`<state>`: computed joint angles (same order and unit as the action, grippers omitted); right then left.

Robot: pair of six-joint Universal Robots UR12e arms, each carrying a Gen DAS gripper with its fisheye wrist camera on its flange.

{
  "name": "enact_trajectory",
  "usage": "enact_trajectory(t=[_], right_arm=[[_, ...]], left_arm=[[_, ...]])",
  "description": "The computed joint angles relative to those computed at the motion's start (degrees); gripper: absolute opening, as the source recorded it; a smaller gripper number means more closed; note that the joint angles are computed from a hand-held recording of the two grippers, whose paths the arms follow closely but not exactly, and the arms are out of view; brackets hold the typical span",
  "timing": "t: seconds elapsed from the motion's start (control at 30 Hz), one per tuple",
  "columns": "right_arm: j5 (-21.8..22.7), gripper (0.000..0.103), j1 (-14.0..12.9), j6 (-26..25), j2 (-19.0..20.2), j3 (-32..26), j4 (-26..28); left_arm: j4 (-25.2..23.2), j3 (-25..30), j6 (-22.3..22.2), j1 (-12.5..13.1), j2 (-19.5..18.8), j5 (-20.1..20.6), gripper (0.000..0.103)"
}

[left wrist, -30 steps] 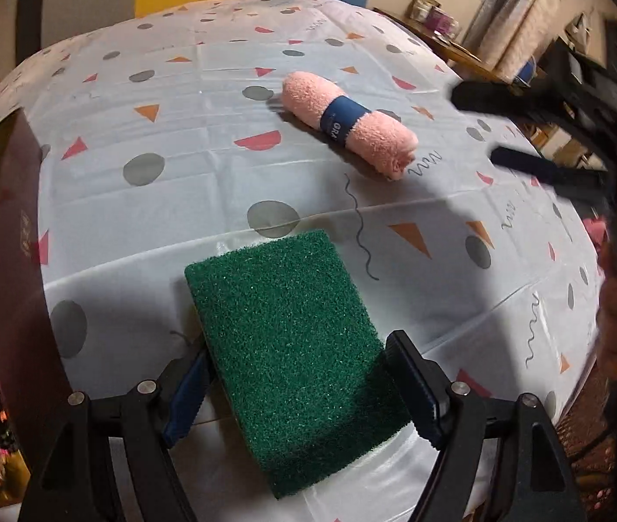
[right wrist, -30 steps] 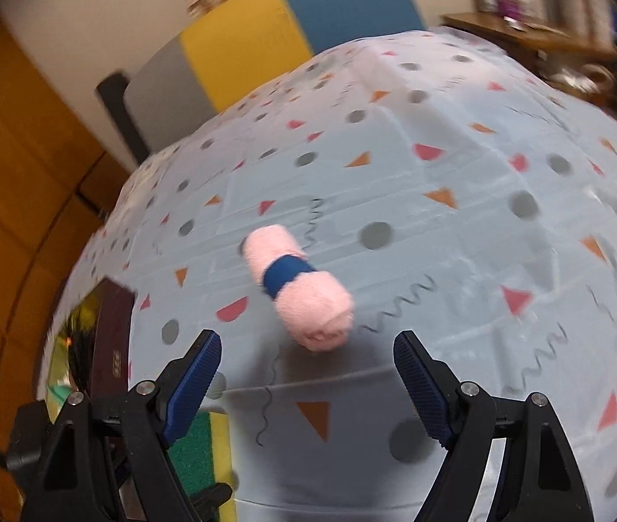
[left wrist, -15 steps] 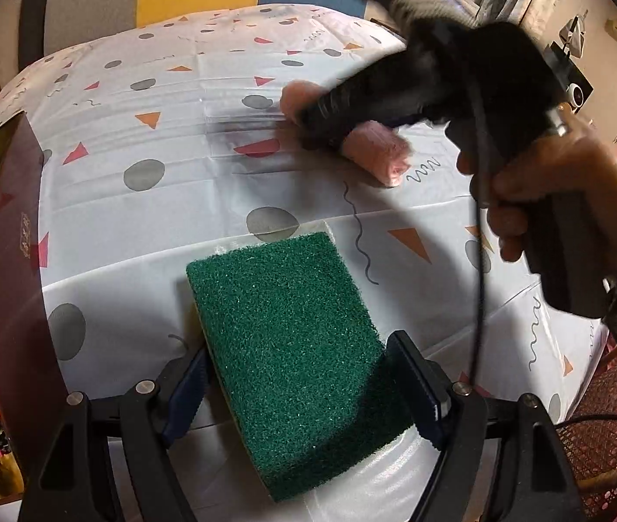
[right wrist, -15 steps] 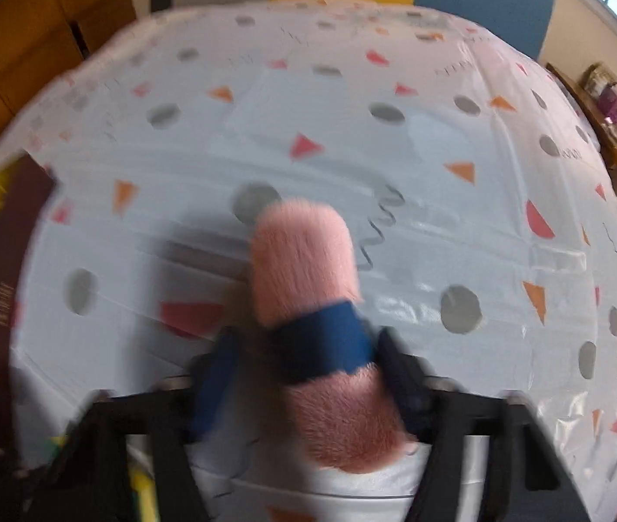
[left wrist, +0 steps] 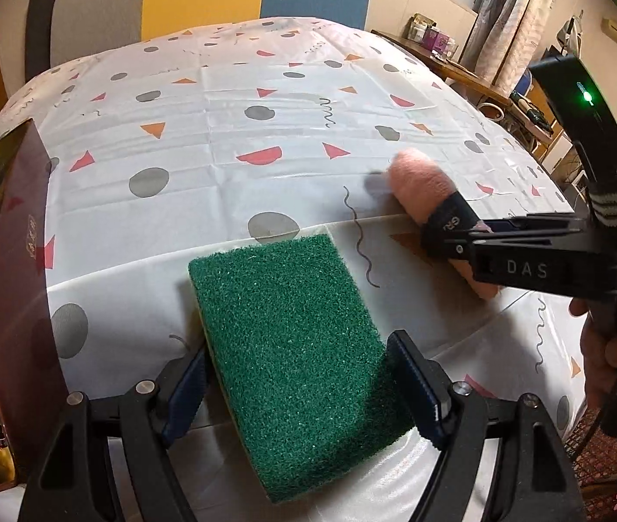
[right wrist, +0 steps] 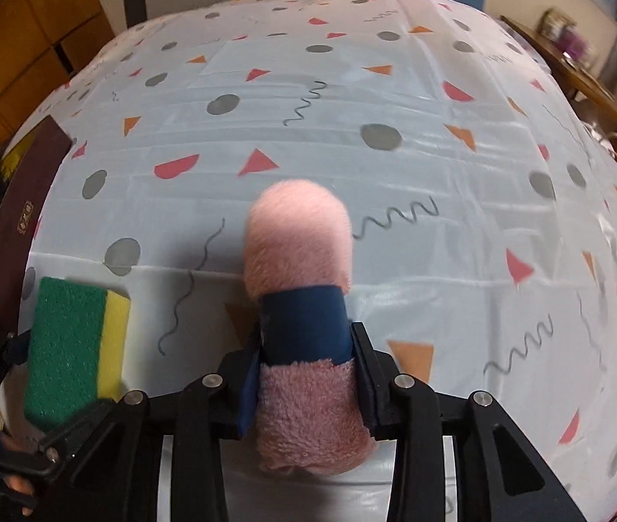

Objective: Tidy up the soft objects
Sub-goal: 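Grasp the rolled pink towel with the right gripper while the left gripper holds the sponge, then carry the scouring sponge into the gold tray and release with the left gripper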

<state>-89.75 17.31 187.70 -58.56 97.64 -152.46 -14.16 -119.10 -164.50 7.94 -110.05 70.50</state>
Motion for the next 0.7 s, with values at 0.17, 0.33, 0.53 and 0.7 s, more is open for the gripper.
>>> enact_trajectory(t=[0.17, 0.33, 0.53, 0.7], right_arm=[[-0.26, 0.037, -0.07, 0.02, 0.07, 0.97, -3.09], [-1.48, 0.038, 0.66, -0.61, 0.23, 1.47, -4.91], [-2.35, 0.038, 1.07, -1.25, 1.5, 0.66, -7.38], [-5.02, 0.037, 1.79, -2.33, 2.18, 0.89, -10.68]], left_arm=[[0.89, -0.1, -0.19, -0.18, -0.2, 0.67, 0.08], [1.7, -0.21, -0.57, -0.3, -0.24, 1.16, 0.08], [3.65, -0.84, -0.35, -0.77, 0.49, 2.5, 0.076], [6.0, -1.98, -0.1, -0.43, 1.83, 1.65, 0.076]])
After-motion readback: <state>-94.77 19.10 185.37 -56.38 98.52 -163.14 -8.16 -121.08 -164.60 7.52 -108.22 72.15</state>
